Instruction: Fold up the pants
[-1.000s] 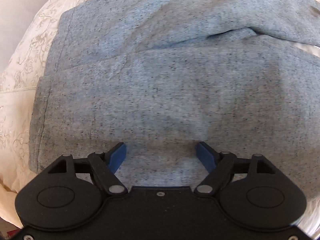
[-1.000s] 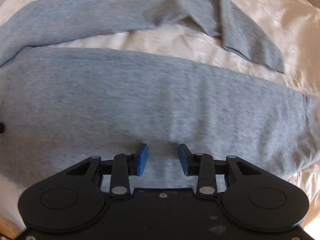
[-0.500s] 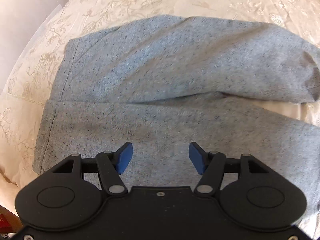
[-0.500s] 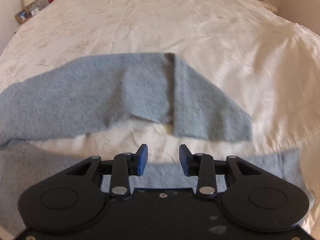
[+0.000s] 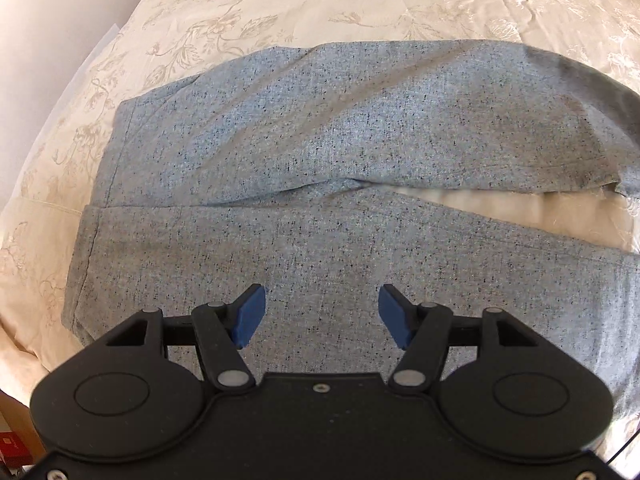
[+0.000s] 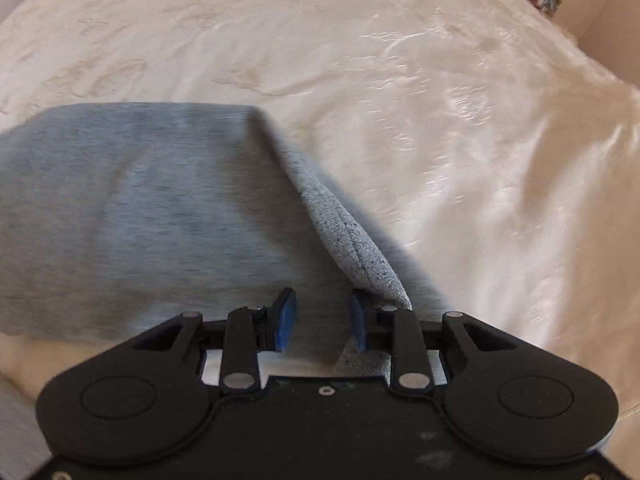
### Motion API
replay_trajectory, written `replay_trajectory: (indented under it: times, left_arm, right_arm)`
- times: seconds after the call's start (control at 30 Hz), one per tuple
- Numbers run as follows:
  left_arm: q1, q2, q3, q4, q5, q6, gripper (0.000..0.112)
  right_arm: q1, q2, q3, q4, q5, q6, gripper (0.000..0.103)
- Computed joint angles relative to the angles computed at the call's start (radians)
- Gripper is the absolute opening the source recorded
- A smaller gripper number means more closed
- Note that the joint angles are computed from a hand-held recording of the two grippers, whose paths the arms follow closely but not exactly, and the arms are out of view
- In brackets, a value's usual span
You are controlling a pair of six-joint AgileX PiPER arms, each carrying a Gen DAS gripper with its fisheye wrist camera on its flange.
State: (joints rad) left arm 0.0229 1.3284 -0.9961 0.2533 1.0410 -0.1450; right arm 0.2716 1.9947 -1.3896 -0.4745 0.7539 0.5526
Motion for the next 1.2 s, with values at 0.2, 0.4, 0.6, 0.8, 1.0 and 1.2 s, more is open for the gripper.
replay_trajectory:
  times: [0.2,0.4,0.6,0.8,1.0,1.2]
  left_arm:
    - [0.002,0.066,-0.042,0.008,-0.004,-0.050,0.066]
    - [-0.018,0.160,-0.125,-0.058,-0.080,-0.045,0.066]
    - [-0.102,0.320,-0.210,-0.040,-0.217,-0.051,0.066]
    - [-0.086,0.472,-0.219,0.180,-0.264,-0.067,0.070]
    - [0.019,0.442,-0.209,0.230,-0.274,-0.050,0.070]
    - [0.071,0.172,-0.029,0.036,-0.263,0.111,0.067]
  right_arm:
    - [-0.147,0.120,-0.179,-0.310,0.114,0.050,0.031]
    - [-0.241,-0.023,-0.102,0.061,-0.048,-0.092,0.037]
    - [-0.089,-0.046,-0.041,0.477,-0.131,-0.358,0.037]
    - [-0.005,0.103,-0.157,0.399,-0.049,-0.309,0.036]
    - [-0.149,0.089,-0.072,0.132,-0.034,-0.078,0.032]
    - [-0.244,-0.139,0.150,0.176,-0.105,-0.087,0.037]
